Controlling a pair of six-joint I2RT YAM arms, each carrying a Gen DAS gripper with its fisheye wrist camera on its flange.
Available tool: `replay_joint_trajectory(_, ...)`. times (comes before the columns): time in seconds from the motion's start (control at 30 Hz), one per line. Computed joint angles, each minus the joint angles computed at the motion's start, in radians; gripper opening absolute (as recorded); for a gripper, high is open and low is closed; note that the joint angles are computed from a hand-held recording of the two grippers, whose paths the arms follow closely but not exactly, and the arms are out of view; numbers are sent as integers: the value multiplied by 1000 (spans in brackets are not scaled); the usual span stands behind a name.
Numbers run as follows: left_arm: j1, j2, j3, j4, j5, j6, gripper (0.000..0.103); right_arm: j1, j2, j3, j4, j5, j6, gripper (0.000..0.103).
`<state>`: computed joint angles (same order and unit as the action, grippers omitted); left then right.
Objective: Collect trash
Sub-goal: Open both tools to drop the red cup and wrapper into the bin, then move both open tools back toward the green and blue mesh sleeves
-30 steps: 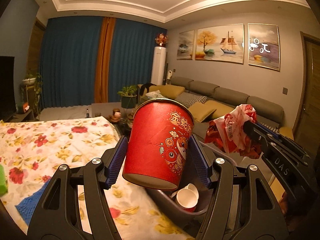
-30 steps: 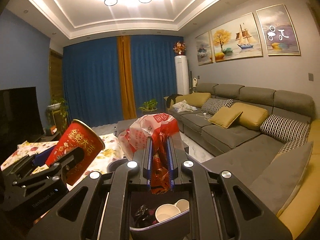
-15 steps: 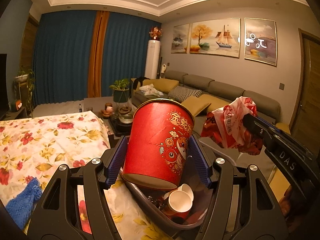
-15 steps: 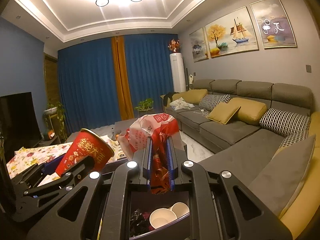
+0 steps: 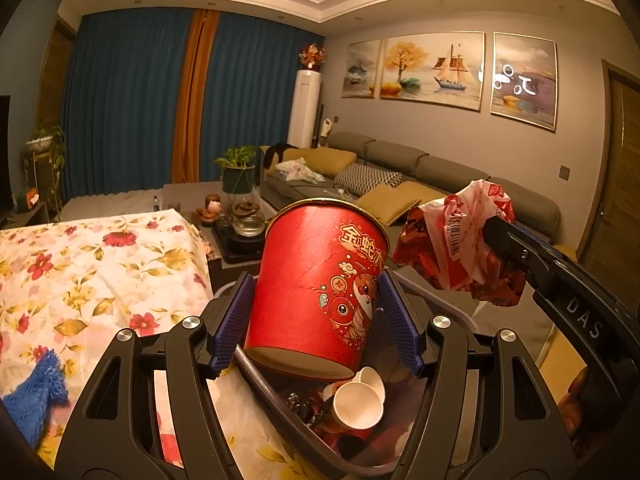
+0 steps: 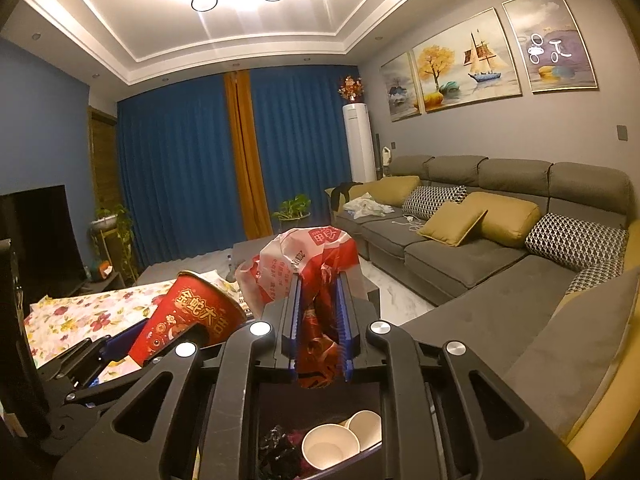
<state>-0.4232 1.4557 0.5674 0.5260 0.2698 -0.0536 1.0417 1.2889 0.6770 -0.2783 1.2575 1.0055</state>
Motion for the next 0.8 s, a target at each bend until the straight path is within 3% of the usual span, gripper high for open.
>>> replay_joint_trajectory(0.23,0,38,23,-3,21,23,69,-14,-25,-26,45,0,-36,31)
replay_joint_trajectory(0.3,6,47,26,-2,23,27,78,-12,-30,-27,27,6,-19,35)
replay_joint_trajectory(0.4,18,53,26,-2,15,18,82,-4,-30,-21,1,18,7,44)
replay_joint_trajectory(0.6,81,12,2,-24,27,15,87,14,-25,5,-58,31,52,52)
replay_joint_trajectory(0.8,166,-89,-49,-64,52,13,90,67,20,59,-190,52,189,68)
